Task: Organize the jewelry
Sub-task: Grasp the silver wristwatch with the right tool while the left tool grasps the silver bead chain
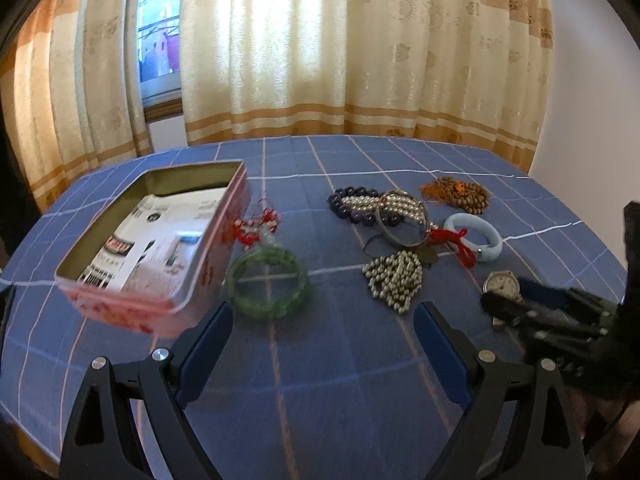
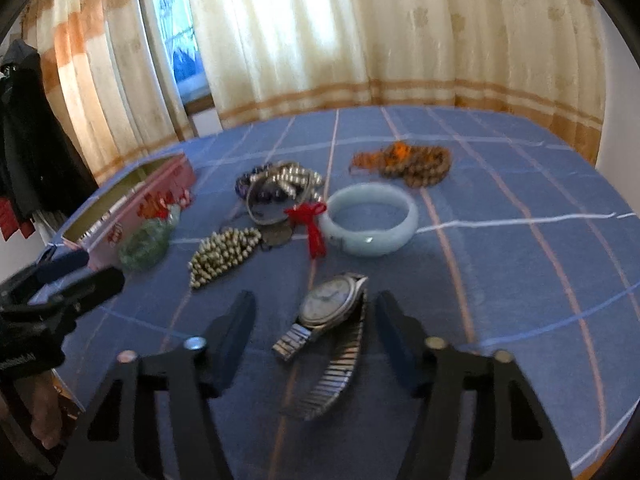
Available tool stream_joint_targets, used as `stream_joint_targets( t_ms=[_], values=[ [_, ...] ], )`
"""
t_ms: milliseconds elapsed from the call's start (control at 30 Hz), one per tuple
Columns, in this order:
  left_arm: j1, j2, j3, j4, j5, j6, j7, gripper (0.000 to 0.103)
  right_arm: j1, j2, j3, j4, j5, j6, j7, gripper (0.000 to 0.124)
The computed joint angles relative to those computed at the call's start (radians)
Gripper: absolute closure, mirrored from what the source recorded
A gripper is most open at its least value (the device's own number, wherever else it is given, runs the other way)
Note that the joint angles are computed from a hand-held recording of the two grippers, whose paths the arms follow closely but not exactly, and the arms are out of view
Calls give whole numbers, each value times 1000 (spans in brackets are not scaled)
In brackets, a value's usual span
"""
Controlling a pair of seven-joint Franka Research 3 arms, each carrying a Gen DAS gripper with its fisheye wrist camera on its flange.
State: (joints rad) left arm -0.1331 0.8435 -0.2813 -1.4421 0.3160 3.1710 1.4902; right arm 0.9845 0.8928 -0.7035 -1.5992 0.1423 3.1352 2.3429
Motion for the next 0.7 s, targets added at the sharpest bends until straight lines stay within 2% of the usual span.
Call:
stream_joint_targets(
  t_ms=[33,100,133,200,300,333,367,433,500,633,667,700],
  values=[
    [-4,12,-3,26,1,-18,6,11,12,2,-21,-1,-65,-13,61,69],
    [22,42,-61,69,0,-52,51,11,27,12,-35,5,-16,-30,16,77],
    [26,65,-83,108,-6,-81,75,11,30,8,-39,-4,-23,-27,19,87],
    [30,101,-120,167,-29,-128,126,11,-2,-12,2,-16,-31,10,-5,90],
    [42,156,-194,254,-76,-216,224,12,13,-7,-14,-20,-28,14,-36,93],
    [44,169,-215,273,-90,-234,255,16,16,-6,-15,-22,-23,19,-42,94],
    [29,180,-207,297,-99,-250,267,20,13,-9,-11,-29,-15,34,-49,95],
    [-5,211,-189,369,-116,-316,295,38,7,-13,0,-36,9,55,-69,96],
    [-37,257,-181,470,-143,-415,328,46,7,-9,3,-35,35,62,-89,96],
    [-110,315,-111,615,-168,-539,347,49,9,-6,6,-38,83,77,-132,96],
    [-122,317,-91,624,-174,-533,340,54,5,-4,11,-33,92,79,-146,97],
    [-131,324,-77,637,-182,-533,346,66,4,-5,14,-34,101,82,-159,97]
  ],
)
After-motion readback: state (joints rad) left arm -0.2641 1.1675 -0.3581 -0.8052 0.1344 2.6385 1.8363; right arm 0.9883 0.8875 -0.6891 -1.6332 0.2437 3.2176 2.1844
